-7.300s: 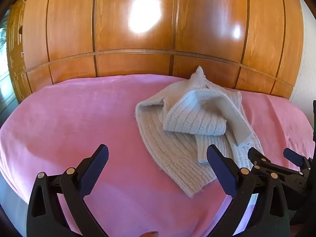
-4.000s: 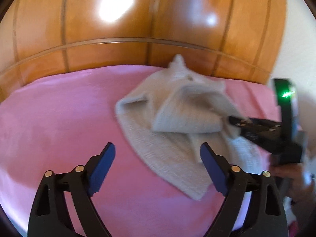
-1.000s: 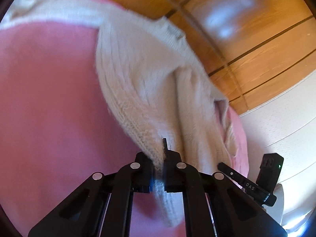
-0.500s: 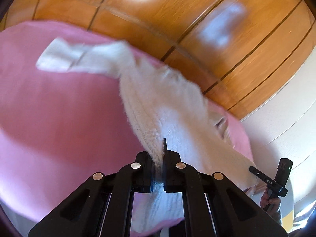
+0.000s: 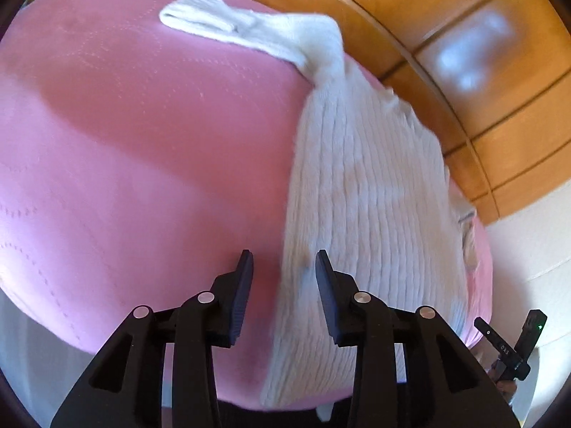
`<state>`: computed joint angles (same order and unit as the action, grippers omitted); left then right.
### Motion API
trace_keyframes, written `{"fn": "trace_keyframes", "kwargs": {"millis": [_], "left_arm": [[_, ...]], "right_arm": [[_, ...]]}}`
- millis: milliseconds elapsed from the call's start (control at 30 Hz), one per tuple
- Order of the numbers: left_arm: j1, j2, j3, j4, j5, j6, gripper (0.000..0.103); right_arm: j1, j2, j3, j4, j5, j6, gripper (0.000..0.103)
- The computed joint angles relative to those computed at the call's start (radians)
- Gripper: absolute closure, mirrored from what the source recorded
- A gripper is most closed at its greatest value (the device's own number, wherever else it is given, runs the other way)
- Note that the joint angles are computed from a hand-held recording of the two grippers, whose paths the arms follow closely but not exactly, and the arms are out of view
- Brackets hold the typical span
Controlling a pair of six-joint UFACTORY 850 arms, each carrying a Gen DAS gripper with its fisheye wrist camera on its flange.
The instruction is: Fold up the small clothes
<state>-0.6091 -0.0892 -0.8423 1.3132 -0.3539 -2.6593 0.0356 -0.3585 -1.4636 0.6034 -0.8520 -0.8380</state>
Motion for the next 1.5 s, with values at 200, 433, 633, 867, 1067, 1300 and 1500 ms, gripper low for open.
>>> {"fn": "trace_keyframes", "kwargs": {"millis": [200, 433, 633, 867, 1067, 1300, 1500], "left_arm": [[0.019, -0.024, -0.054, -0.199, -0.134, 0.188, 0.069], [0.12, 0.02, -0.032, -0.288, -0.293, 0.255, 0.068], [0.178, -0.061, -0.128, -0.33, -0.459, 0.51, 0.038], [0.213, -0.263, -0.335, -0.248, -0.638, 0.887, 0.032], [0.32, -0.284, -0.357, -0.283, -0.513, 0.934, 0.096], [0.43, 0.001, -0.146, -0.203, -0.52, 0.62, 0.097], [0.542, 0.133, -0.052, -0.262, -0.581, 0.617, 0.098]], "right_arm": [[0.123, -0.063, -0.067, 0.185, 0.08, -0.098, 0.027], [0.263, -0.158, -0.101, 0.084, 0.246, -0.052, 0.021], [0.253, -0.204, -0.093, 0.164, 0.264, -0.105, 0.003], [0.254, -0.212, -0.096, 0.203, 0.258, -0.131, 0.002], [0.252, -0.203, -0.086, 0.207, 0.261, -0.139, 0.002], [0.253, -0.199, -0.083, 0.197, 0.265, -0.136, 0.002], [0.257, -0.201, -0.087, 0.181, 0.271, -0.125, 0.002]]}}
